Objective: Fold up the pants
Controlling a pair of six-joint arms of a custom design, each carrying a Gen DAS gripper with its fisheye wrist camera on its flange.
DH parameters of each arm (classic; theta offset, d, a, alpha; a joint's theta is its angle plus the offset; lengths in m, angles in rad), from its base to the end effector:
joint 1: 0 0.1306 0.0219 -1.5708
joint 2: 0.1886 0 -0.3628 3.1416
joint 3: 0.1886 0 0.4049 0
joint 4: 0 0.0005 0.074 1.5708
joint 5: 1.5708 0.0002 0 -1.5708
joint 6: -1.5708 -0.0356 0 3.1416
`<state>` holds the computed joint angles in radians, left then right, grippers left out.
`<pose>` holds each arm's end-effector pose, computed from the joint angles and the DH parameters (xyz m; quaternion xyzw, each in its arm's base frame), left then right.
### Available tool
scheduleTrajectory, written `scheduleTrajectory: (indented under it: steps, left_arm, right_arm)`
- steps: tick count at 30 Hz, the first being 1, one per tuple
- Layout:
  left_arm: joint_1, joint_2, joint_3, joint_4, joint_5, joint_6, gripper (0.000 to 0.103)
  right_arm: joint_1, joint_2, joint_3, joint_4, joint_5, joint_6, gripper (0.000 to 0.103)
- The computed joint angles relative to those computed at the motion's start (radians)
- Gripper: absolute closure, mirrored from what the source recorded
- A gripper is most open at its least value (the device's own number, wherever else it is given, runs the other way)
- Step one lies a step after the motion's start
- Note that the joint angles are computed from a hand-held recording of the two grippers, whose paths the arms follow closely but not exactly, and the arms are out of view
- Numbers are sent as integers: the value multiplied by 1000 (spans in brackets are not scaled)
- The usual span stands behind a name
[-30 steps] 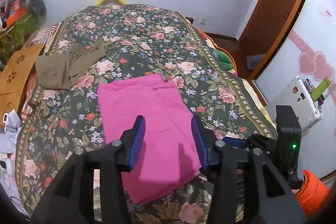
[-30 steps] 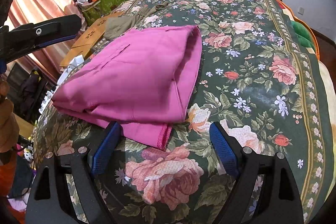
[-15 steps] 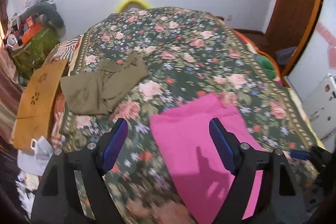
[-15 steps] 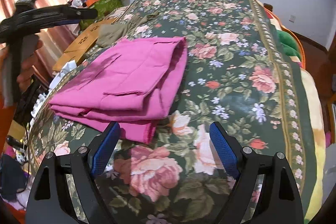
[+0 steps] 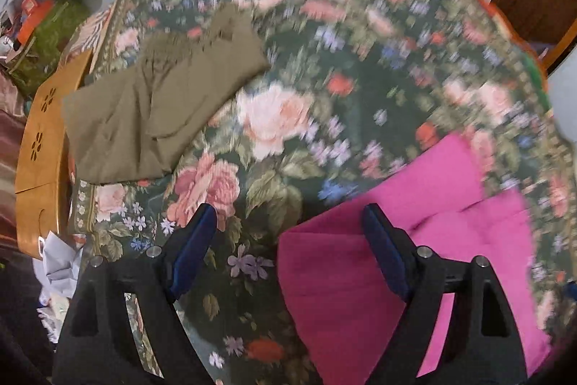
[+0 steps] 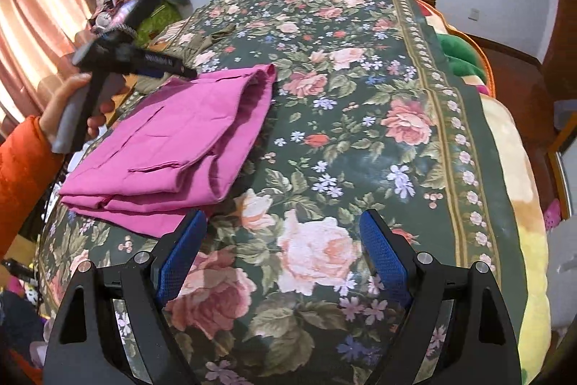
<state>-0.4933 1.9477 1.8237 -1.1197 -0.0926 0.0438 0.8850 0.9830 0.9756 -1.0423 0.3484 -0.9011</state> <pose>0.5765 -0.3068 0.2831 0.2123 0.9625 0.0009 0.1689 0.2245 0.2544 0.3686 0.0523 0.9512 0.0926 0.2895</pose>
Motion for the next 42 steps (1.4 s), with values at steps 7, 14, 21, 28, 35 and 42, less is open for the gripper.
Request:
scheduleTrajectory:
  steps: [7, 14, 21, 28, 35, 42]
  left_arm:
    - [4, -50, -104, 46, -42, -93, 13]
    - [17, -223, -315, 120, -104, -120, 13]
    - [63, -361, -456, 121, -27, -57, 13]
    - [64, -518, -610, 157, 0, -48, 13]
    - [67, -582, -663, 182, 19, -31, 13]
    - [68, -602, -696, 223, -45, -46, 13]
  right_arm:
    - [-2, -10, 0, -24, 20, -10, 18]
    - [3, -34, -7, -15, 36, -39, 18]
    - [22, -22, 17, 7, 56, -24, 18]
    - [40, 9, 42, 27, 62, -3, 18]
    - [16, 30, 30, 110, -7, 26, 19]
    - [-44, 61, 32, 166, -68, 58, 47]
